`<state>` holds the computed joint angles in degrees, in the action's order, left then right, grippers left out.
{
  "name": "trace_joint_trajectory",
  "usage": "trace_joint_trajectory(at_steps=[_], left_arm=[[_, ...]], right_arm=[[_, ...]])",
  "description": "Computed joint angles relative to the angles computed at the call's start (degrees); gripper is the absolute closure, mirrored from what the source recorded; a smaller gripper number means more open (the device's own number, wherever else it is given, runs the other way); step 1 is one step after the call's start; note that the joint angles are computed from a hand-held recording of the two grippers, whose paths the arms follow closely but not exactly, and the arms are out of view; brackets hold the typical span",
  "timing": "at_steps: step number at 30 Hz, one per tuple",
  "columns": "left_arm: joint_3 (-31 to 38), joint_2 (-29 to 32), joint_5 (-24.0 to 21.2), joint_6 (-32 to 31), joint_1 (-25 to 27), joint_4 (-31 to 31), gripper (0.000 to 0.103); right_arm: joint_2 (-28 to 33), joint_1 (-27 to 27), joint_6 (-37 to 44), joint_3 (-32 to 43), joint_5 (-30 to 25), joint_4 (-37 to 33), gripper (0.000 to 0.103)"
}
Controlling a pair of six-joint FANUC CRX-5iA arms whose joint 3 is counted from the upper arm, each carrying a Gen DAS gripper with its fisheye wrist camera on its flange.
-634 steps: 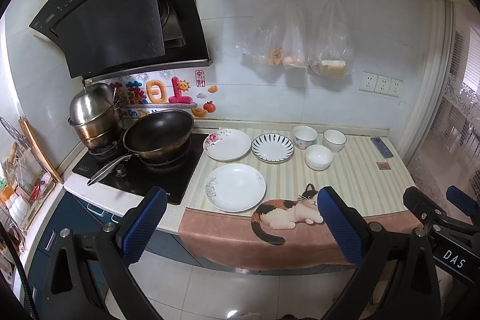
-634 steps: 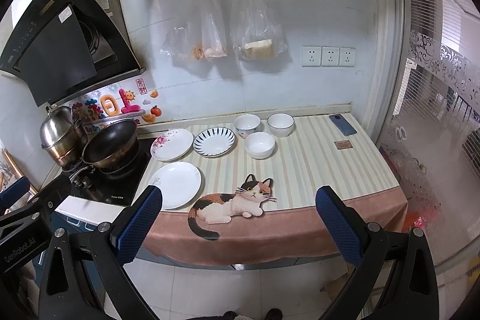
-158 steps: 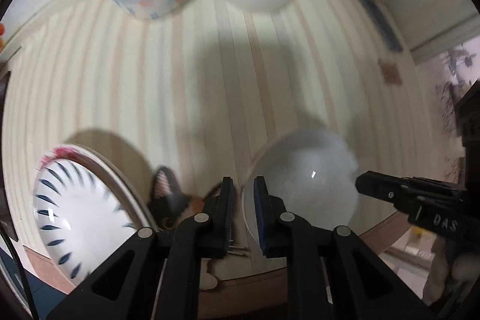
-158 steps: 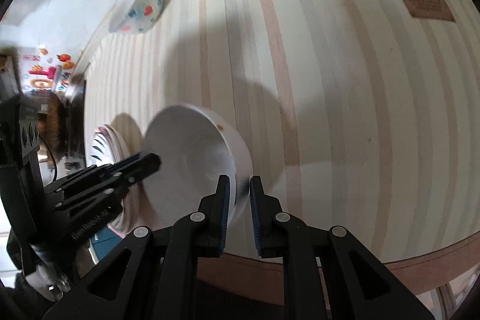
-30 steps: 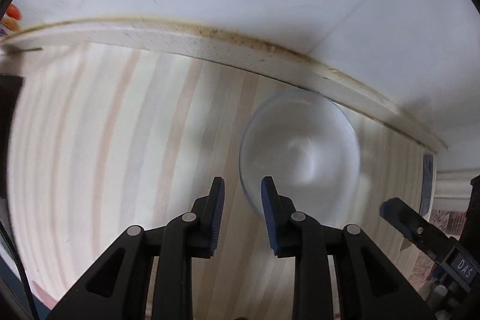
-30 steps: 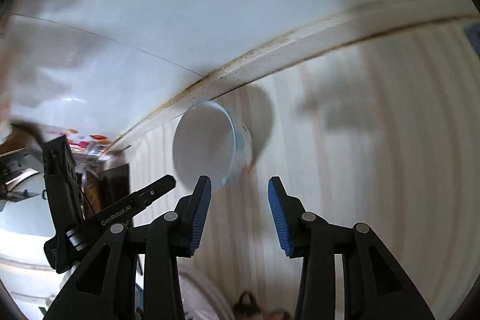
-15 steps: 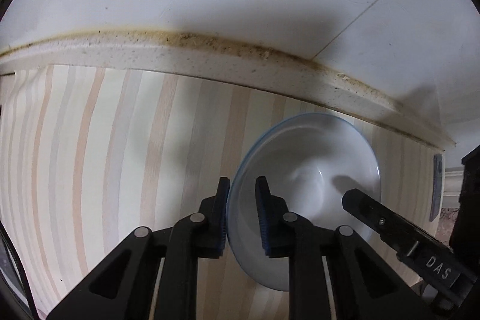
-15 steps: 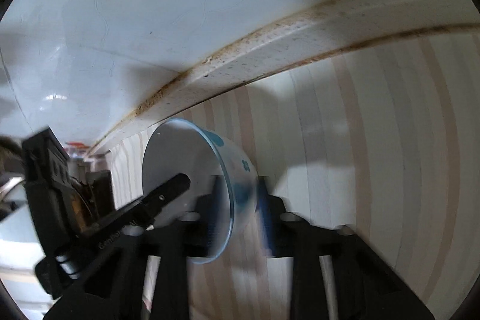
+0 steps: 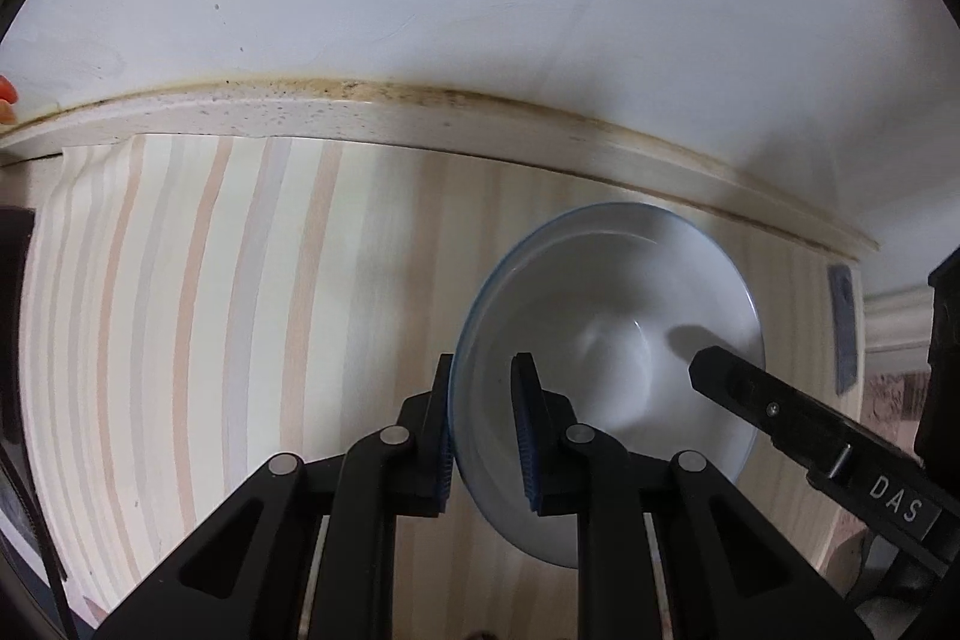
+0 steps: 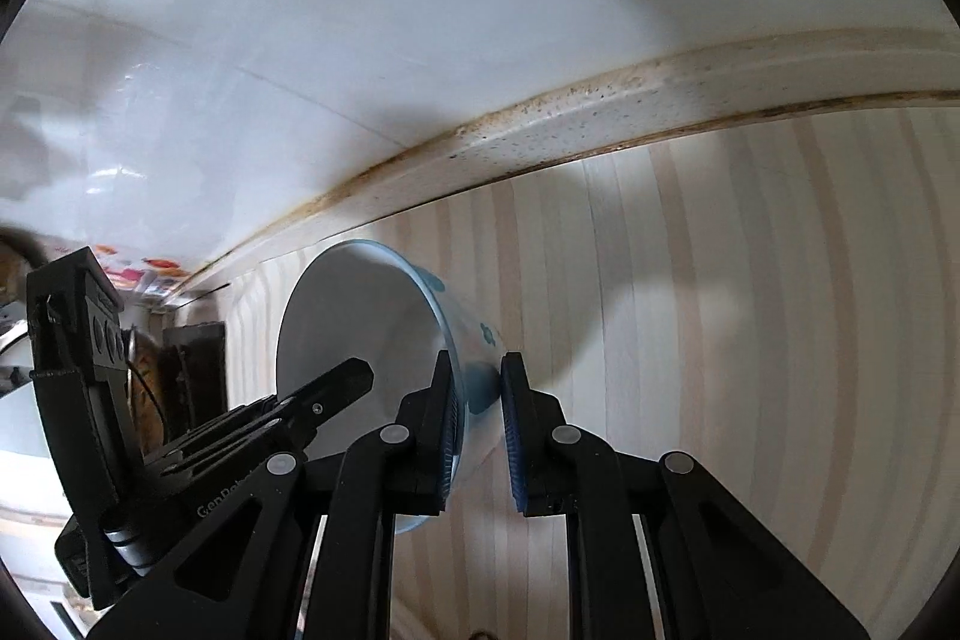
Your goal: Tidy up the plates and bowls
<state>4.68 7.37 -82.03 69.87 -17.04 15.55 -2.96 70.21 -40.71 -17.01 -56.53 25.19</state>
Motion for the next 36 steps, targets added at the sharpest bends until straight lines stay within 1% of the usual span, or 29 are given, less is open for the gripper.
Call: trace_joint_trajectory(at_steps=[2, 4, 6, 9, 13, 17, 24, 27, 30, 36], left_arm=[[-1.28, -2.27, -0.92, -1.44, 0.6, 0.73, 0.088], [-2.02, -3.65, -1.98, -2.94, 1.42, 1.6, 0.088], [-2.34, -5.87, -3.96, -4.22, 1.86, 2.19, 0.088], [-3.12, -8.18, -4.95, -4.95, 1.34, 3.28, 0.088], [-5.2, -11.58, -7.51, -5.11, 0.04, 4.86, 0.088], [-7.08, -14.76, -10.65, -5.79, -0.16, 6.05, 0.088], [-11.29, -19.47, -13.59, -8.18, -0.72, 5.9, 0.088], [-12.7, -21.18, -14.57, -8.66, -1.72, 4.97, 0.088], [-14.04, -21.97, -14.89, -8.92, -3.01, 3.6, 0.088], [-16.22, -22.35, -14.69, -8.27, -5.8, 0.61, 0.088]], right_arm=[[-0.07, 1.64, -1.44, 0.86, -1.53, 0.9, 0.087], [-0.69, 4.46, -3.5, 1.8, -4.38, 1.87, 0.087], [-1.37, 7.35, -5.25, 2.65, -7.08, 2.77, 0.087], [-1.15, 11.11, -7.66, 4.77, -11.09, 3.51, 0.087], [1.1, 15.65, -10.25, 9.51, -16.74, 3.42, 0.087], [2.46, 21.31, -15.55, 12.78, -22.65, 4.32, 0.087], [4.34, 28.88, -24.1, 16.04, -28.65, 5.45, 0.087], [5.03, 30.65, -26.65, 16.43, -29.17, 4.89, 0.087], [4.95, 32.29, -29.74, 15.6, -28.49, 4.24, 0.087], [4.04, 34.01, -35.07, 11.77, -24.55, 3.04, 0.087]])
